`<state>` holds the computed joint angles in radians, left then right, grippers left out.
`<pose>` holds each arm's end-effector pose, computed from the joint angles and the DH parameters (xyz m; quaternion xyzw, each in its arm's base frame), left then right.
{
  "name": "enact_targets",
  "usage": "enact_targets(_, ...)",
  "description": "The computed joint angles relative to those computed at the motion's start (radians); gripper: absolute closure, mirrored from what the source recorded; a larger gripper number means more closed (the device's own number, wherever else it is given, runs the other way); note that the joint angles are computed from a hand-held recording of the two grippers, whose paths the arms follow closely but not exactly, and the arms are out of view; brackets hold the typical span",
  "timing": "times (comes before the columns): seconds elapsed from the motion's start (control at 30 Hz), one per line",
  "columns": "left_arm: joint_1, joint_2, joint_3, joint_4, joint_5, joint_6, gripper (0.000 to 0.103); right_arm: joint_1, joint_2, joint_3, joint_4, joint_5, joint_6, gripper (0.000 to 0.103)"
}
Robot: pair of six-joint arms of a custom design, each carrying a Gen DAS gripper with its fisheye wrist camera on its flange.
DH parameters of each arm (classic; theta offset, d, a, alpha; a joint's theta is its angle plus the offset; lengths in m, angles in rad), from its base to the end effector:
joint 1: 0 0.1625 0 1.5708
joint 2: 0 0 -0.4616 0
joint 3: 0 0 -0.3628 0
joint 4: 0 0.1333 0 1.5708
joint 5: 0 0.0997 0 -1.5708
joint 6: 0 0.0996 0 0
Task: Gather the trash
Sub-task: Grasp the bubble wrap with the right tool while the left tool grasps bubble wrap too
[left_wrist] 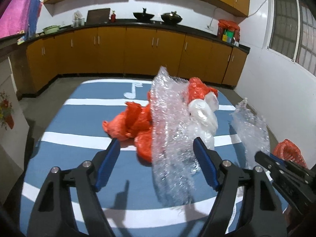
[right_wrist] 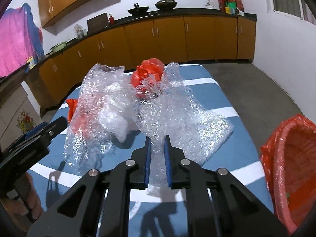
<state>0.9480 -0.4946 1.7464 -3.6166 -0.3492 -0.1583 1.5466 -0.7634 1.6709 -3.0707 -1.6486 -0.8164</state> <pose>-0.1740 -0.6313 0.0843 -0.0419 0.7862 -0.4942 0.3685 0.1087 -0.6979 0.1691 0.3583 -0.8861 0.2511 0.1530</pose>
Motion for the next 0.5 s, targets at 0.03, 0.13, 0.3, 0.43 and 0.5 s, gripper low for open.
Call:
enact_targets(0.03, 0.006, -0.001, -0.007, 0.028, -0.007, -0.016, 0.033, -0.003, -0.001, -0.003, 0.004, 0.001, 0.001, 0.090)
enact_targets(0.13, 0.028, -0.006, -0.037, 0.141, -0.035, -0.081, 0.041, -0.008, -0.005, -0.002, 0.009, 0.000, 0.006, 0.090)
enact_targets(0.3, 0.050, -0.019, -0.054, 0.275, -0.061, -0.153, 0.078, -0.011, -0.011, 0.005, 0.005, 0.004, 0.001, 0.090)
enact_targets(0.43, 0.049, -0.017, -0.043, 0.233, -0.074, -0.111, 0.097, -0.011, -0.017, 0.007, 0.003, 0.014, 0.007, 0.090)
enact_targets(0.5, 0.041, -0.014, -0.037, 0.184, -0.068, -0.064, 0.098, -0.012, -0.020, 0.014, -0.003, 0.019, 0.008, 0.090)
